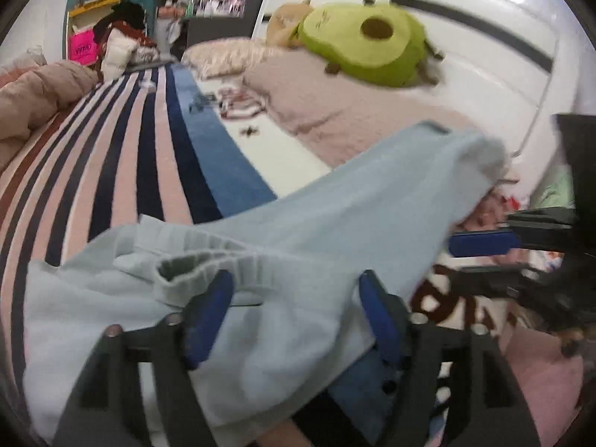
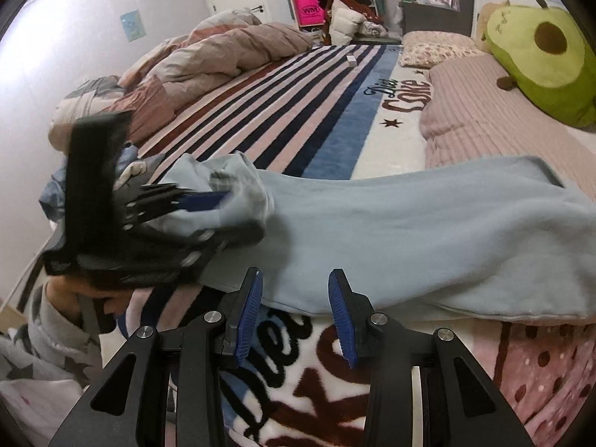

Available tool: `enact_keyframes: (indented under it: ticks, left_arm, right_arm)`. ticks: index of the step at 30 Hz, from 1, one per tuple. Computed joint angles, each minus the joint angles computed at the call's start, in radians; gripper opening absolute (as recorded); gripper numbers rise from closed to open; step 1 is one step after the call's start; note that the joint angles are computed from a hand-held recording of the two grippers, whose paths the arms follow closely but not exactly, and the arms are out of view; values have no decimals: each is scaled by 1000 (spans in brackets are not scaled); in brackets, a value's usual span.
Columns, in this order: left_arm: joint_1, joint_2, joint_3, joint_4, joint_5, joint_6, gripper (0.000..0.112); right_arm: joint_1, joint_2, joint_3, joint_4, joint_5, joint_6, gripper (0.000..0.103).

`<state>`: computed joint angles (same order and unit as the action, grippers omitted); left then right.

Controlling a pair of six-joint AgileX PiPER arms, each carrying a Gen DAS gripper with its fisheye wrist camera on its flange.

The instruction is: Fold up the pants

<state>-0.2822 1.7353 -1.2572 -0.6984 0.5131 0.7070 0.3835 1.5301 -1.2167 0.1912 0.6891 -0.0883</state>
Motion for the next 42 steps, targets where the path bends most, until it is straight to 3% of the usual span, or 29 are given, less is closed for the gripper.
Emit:
enact_keyframes:
  ticks: [3, 5, 10, 18, 22, 23, 24, 25, 26, 28, 31, 38, 39, 42]
  left_arm:
    - [91, -106, 75, -135, 43, 115, 72]
    - [173, -172, 121, -194, 69, 151, 73]
    - [334, -265, 218, -199, 35, 174, 73]
    - [478, -171, 298, -409, 110, 441, 73]
    - [480, -143, 314, -452, 135, 523, 72]
    - [476, -140, 320, -456, 127, 534, 71]
    - [472, -143, 328, -453, 117, 537, 62]
    - [461, -149, 337, -438, 93, 531, 44]
    - [448, -157, 345, -412, 61, 513, 34]
    - [429, -164, 353, -354, 30, 472, 25]
    - [419, -195, 387, -351, 21, 492, 22]
    - [402, -265, 443, -248, 15, 425, 22]
    - [396, -267, 447, -218, 6, 394, 25]
    - [399, -291, 453, -205, 19, 386, 31]
  right_arm:
    - [-1, 16, -26, 17, 8, 9, 35]
    - [9, 34, -55, 21, 13, 27, 45]
    - [95, 132, -179, -50, 53, 113, 50]
    - [240, 452, -526, -335, 159, 267, 55]
    - [214, 619, -704, -273, 259, 217, 55]
    - [213, 622, -693, -289, 238, 234, 43]
    - [208, 610, -666, -308, 203, 255, 32]
    - [204, 602, -649, -321, 184, 278, 14]
    - [192, 589, -632, -324, 169, 306, 12]
    - [159, 533, -561, -322, 111, 372, 10]
    - [113, 454, -471, -275, 67, 395, 10]
    - [89, 409, -382, -253, 95, 394, 11]
    - [83, 414, -379, -248, 100, 395, 13]
    - [88, 421, -380, -313, 108, 446, 29]
